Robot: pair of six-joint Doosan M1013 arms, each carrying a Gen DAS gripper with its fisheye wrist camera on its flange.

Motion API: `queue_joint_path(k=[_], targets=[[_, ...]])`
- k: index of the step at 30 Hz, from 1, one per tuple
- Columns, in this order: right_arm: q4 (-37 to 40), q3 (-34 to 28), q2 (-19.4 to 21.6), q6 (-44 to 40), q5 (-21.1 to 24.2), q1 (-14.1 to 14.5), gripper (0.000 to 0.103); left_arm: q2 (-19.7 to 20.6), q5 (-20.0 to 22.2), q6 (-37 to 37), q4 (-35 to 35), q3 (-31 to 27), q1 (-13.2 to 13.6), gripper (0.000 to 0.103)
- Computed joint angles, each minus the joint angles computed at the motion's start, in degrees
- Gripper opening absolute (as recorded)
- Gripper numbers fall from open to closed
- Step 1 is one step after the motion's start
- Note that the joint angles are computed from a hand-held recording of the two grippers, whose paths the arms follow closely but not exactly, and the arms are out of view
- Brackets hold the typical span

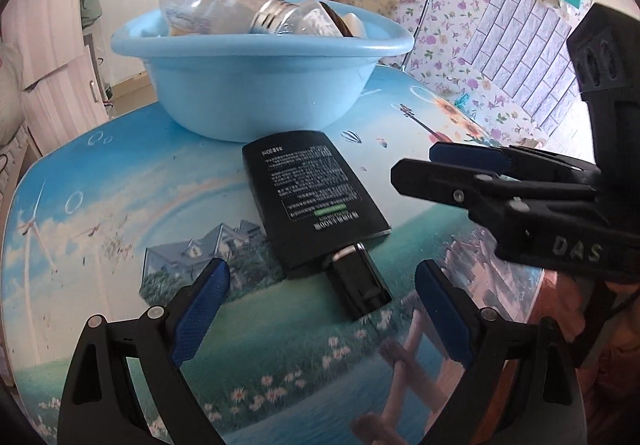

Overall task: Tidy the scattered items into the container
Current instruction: 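Withdraw from the basin and reach the left gripper to the black bottle's cap, then close the left gripper on the cap end of the black bottle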

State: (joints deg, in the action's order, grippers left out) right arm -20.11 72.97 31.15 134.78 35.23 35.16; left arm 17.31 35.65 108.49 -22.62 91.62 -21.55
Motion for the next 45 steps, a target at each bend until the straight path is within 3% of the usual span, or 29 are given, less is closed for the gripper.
queue_joint_path(k=[3,6,15,18,21,24,25,29,30,31,36,40,45], targets=[[0.3,-0.1,0.1,-0.2,-0.2,0.0,0.053,0.3,0.2,1.7,-1.2,-0.4,0.2,0.093],[0.6,-0.2,0.2,-0.5,0.0,0.0,0.053,0.0,-0.1,3.7,-1.8,0.0,0.4,0.054],[1.5,-1.1,0.7,-1.2,0.7,0.1,0.053,-1.2,2.0,11.8,-7.7,1.4,3.1,0.043],[2.5,-1.5,1.0,-2.7,0.8,0.1,0.053,-1.7,3.7,16.2,-10.1,2.1,4.3,0.023],[3.4,-1.5,1.0,-3.9,0.3,0.1,0.054,-2.2,5.4,19.5,-9.6,2.3,5.1,0.026],[4.9,-1.9,1.3,-5.3,0.5,-0.1,0.054,-2.4,3.9,14.7,-3.1,2.1,4.6,0.055],[5.2,-2.0,1.4,-5.6,0.6,-0.2,0.054,-2.4,3.6,14.5,-3.3,2.1,4.6,0.055],[7.4,-2.6,2.0,-8.3,0.7,-0.2,0.057,-2.0,3.7,16.1,-7.7,1.8,5.5,0.055],[7.9,-2.6,2.1,-9.1,0.4,-0.1,0.059,-1.9,4.1,17.8,-9.7,1.7,5.7,0.045],[8.9,-2.6,2.1,-10.3,0.0,-0.2,0.062,-1.8,4.9,19.5,-11.5,1.7,6.0,0.025],[10.9,-2.3,1.9,-13.0,-1.0,-0.2,0.068,-1.9,5.2,21.2,-13.7,2.3,5.9,0.023],[11.7,-1.7,1.5,-14.2,-2.0,-0.3,0.083,-2.0,5.6,22.5,-14.9,2.6,6.3,0.023],[13.0,-1.6,1.5,-16.3,-2.3,-0.4,0.090,-2.2,6.9,25.1,-15.3,2.7,7.0,0.026]])
